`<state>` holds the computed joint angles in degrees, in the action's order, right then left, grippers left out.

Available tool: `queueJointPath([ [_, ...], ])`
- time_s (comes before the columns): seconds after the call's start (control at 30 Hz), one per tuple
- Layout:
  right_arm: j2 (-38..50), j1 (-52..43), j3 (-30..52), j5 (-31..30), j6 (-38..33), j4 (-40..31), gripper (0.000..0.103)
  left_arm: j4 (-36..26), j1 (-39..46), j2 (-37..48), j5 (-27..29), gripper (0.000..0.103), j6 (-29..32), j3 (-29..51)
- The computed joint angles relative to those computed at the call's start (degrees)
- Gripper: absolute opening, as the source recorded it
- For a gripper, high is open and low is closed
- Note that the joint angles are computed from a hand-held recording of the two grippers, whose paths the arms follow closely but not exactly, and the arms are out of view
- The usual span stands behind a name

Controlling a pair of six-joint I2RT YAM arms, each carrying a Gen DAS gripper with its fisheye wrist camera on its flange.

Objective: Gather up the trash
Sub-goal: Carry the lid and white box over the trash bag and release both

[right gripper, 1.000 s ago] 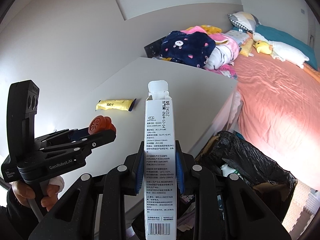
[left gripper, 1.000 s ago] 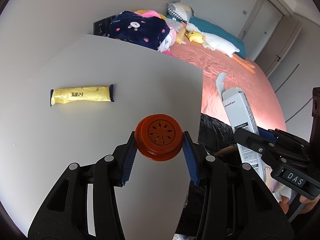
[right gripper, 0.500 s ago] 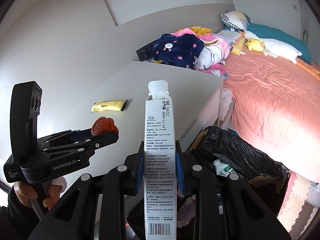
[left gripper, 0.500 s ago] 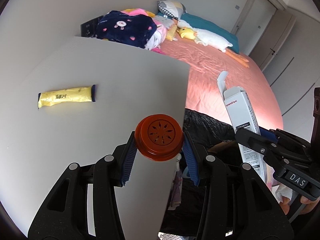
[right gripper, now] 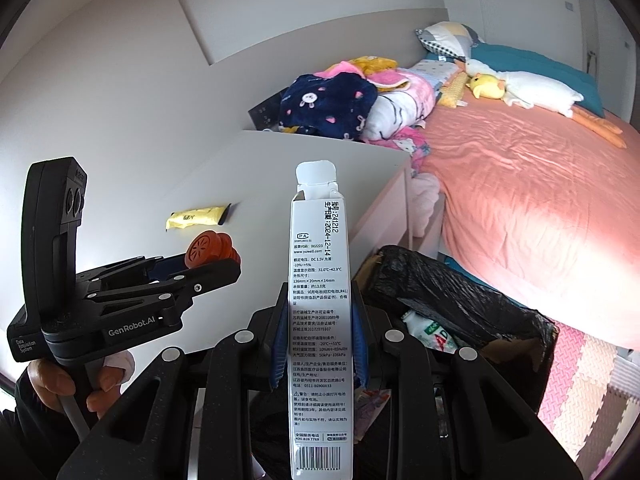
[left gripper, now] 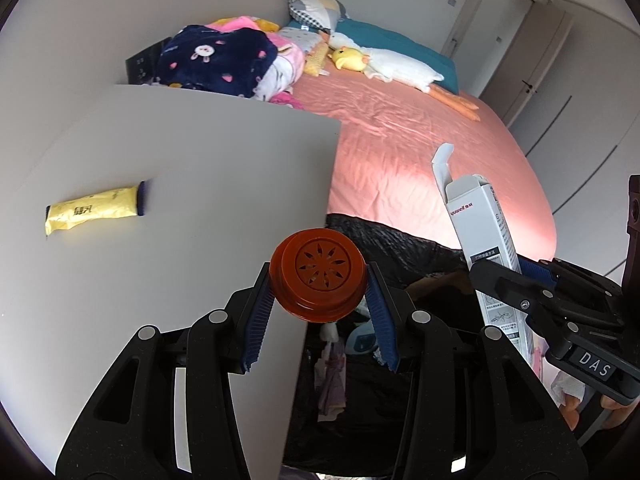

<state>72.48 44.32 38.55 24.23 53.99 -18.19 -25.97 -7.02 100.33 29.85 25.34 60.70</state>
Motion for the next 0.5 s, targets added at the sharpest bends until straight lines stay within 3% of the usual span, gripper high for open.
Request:
queueJointPath([
  [0.5, -6.6, -0.3, -4.1, 1.9, 3.2, -4.0, 0.028, 0.3, -4.9, 0.7, -0.4, 0.045, -0.7, 0.6],
])
